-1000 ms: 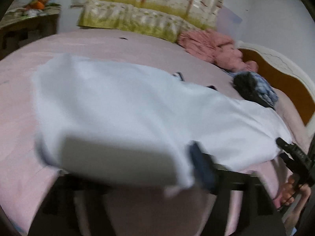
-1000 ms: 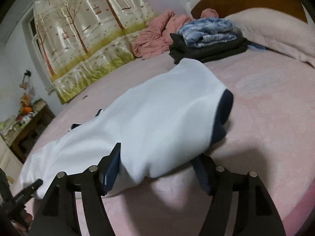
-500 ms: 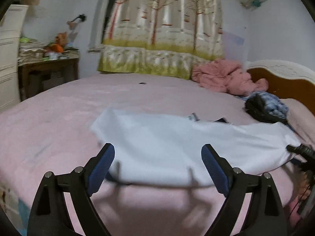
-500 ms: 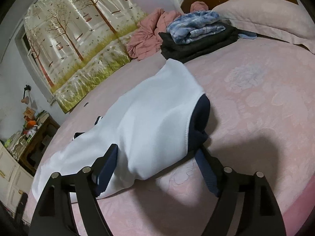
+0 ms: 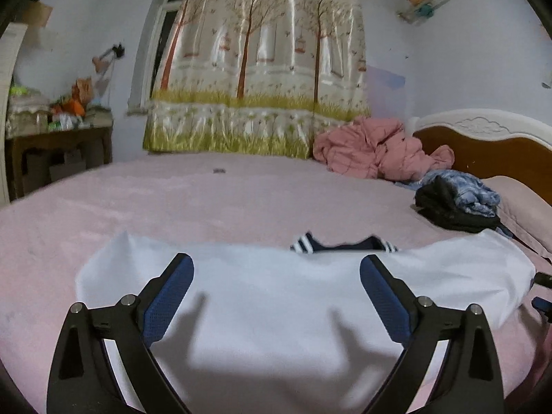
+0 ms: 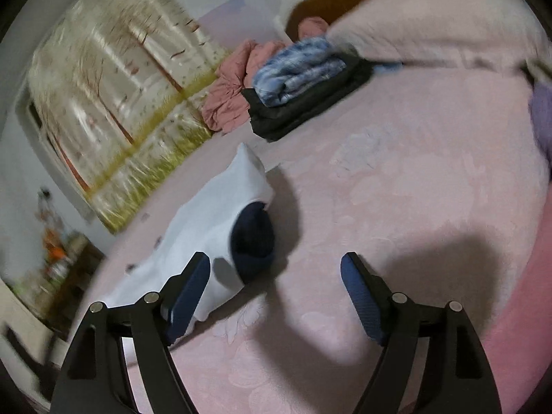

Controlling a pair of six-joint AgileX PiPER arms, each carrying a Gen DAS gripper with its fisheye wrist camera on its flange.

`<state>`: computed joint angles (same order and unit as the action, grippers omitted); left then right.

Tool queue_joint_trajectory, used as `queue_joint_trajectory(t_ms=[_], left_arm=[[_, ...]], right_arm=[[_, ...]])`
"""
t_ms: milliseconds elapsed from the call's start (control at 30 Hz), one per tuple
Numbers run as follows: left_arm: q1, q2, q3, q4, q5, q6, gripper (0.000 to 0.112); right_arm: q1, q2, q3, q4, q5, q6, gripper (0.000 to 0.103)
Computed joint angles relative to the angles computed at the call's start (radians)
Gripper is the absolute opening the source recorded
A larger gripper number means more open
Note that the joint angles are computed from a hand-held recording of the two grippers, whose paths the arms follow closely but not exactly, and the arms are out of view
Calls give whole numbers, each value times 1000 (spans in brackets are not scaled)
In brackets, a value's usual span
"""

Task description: Fold large clothes

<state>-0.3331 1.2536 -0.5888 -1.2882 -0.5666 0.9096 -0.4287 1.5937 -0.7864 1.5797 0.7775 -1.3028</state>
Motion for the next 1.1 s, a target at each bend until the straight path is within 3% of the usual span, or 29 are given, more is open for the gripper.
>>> queue_joint_trajectory(t_ms=[133, 300, 367, 433, 467, 567, 633, 700, 733, 833, 900, 1000, 1067, 1100], left_arm=[[79, -13, 9, 57, 117, -83, 96], [88, -1, 22, 42, 160, -81, 96], [85, 5, 23, 49, 160, -91, 96], [90, 3, 36, 95, 157, -144, 96], [94, -10, 48, 106, 158, -168, 96], [65, -176, 133, 94, 112, -204, 93], [-24, -276, 159, 14, 9, -93, 93], [-144, -318, 127, -126, -145, 68, 93], [-158, -335, 118, -144, -162, 90, 93], [-99, -370, 108, -165, -71, 107, 93], [-106, -365, 124, -169, -89, 86, 93], [-67, -341, 137, -159, -51, 87, 93], [-19, -316, 135, -149, 7, 75, 93], [13, -311, 132, -135, 54, 58, 93]], right_arm=[[2, 68, -72, -48, 95, 51, 80], [98, 125, -143, -5, 43, 76, 80], [153, 163, -175, 43, -39, 60, 40], [170, 172, -181, 82, -66, 83, 21], [197, 127, -164, 120, -110, 48, 17], [358, -39, -153, 124, -333, -66, 15], [469, -74, -202, -17, -369, -18, 15], [585, -77, -243, -203, -399, 129, 14], [661, -65, -261, -303, -421, 211, 14], [792, -11, -302, -506, -410, 390, 14], [854, 37, -316, -606, -395, 494, 14], [860, 8, -254, -488, -435, 354, 18], [789, -12, -223, -314, -308, 185, 29], [749, -22, -211, -277, -239, 153, 30]])
